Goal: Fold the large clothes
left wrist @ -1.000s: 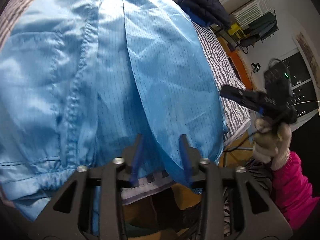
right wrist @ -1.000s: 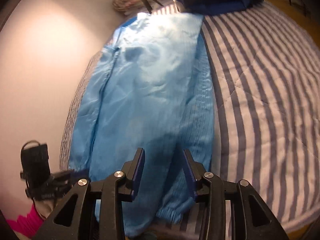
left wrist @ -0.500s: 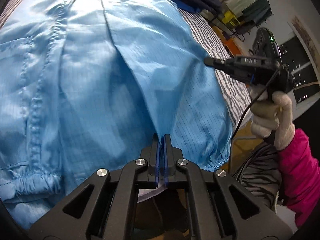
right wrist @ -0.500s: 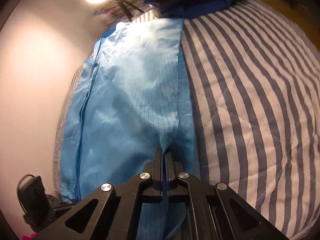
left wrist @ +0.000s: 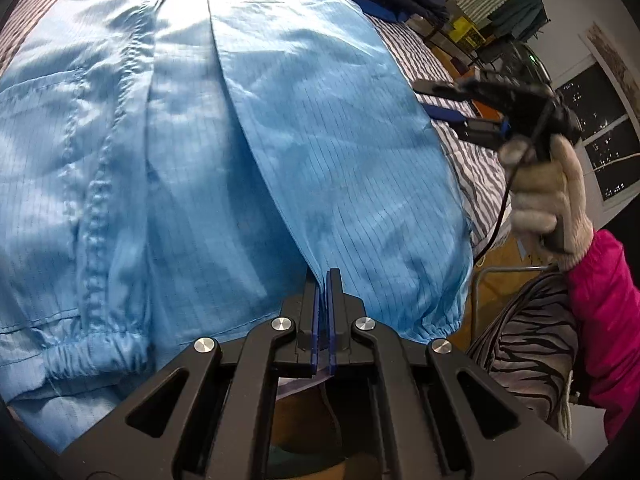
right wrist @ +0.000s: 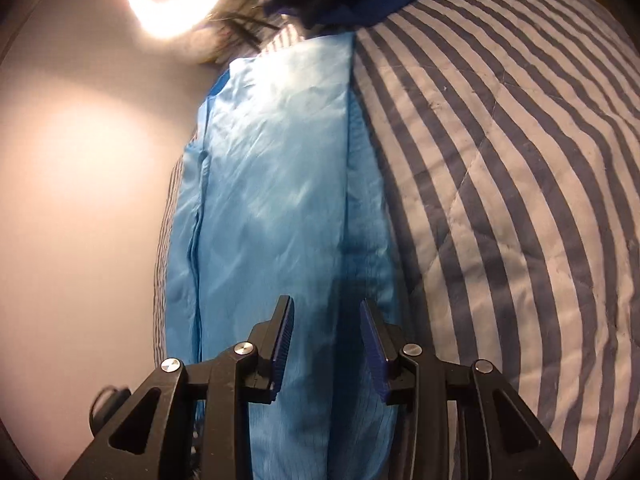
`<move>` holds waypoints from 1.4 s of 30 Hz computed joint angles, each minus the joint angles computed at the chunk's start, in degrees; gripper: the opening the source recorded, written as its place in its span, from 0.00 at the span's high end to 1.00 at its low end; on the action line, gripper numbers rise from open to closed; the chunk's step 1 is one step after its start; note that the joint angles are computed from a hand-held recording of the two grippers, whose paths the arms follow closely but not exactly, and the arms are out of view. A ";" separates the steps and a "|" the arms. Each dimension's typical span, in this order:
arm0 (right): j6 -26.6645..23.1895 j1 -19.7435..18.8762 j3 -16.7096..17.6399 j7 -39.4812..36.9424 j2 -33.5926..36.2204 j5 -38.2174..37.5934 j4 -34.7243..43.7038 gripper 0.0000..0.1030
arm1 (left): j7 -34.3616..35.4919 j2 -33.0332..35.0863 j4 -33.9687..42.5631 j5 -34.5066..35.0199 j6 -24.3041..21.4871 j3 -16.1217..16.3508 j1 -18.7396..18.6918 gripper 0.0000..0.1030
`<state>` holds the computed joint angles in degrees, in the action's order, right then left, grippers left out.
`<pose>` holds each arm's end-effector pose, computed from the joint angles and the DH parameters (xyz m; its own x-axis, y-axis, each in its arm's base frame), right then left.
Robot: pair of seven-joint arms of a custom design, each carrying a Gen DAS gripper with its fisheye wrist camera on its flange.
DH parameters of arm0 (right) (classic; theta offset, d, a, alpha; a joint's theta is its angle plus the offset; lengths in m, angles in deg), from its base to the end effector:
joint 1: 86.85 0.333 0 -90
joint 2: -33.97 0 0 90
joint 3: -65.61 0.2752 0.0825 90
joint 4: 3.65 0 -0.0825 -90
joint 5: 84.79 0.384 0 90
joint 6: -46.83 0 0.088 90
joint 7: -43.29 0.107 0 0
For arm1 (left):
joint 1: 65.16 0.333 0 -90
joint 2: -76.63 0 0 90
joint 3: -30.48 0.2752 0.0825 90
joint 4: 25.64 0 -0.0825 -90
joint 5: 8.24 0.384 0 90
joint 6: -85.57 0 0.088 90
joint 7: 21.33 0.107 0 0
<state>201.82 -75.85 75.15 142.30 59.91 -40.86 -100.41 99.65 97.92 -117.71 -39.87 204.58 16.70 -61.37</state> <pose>0.6572 0.2066 0.3567 -0.2604 -0.6930 -0.6722 -0.8536 0.4906 -0.1751 0.6509 -0.1252 0.4006 -0.4491 -0.7624 0.4660 -0.8905 0.3396 -0.3026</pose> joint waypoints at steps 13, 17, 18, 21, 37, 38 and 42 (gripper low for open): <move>-0.59 4.63 -6.31 12.21 -1.41 -17.93 -0.23 1.00 | 1.92 -2.12 -2.68 1.28 2.87 -0.20 -2.07 0.99; -4.25 6.15 -8.09 15.96 0.40 -25.74 2.85 0.99 | 0.36 -2.03 -2.39 0.98 2.09 0.04 -1.60 0.99; -3.81 5.90 -7.90 16.11 -0.13 -25.86 2.20 0.94 | 1.03 -2.61 -2.45 0.54 1.75 0.08 -1.13 0.99; 0.35 4.38 -6.14 13.96 -3.31 -23.26 -2.14 0.75 | 3.04 -5.48 -3.27 -1.68 3.34 0.84 0.26 0.99; 10.03 8.56 -10.75 30.17 -22.88 -50.85 -21.75 0.38 | 5.40 -6.20 0.05 -4.53 6.31 0.01 -2.91 0.99; 9.95 7.66 -9.97 29.21 -23.72 -49.42 -22.67 0.38 | 5.24 -6.02 0.23 -4.56 5.89 -0.47 -3.47 0.99; 11.38 4.56 -8.01 29.49 -28.12 -48.15 -28.22 0.39 | 1.83 -0.55 6.10 -0.39 3.76 -2.43 -7.90 0.99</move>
<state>213.20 -71.29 67.14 171.79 31.79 -89.01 -128.63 101.48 97.36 -111.61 -40.26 208.33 14.27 -69.27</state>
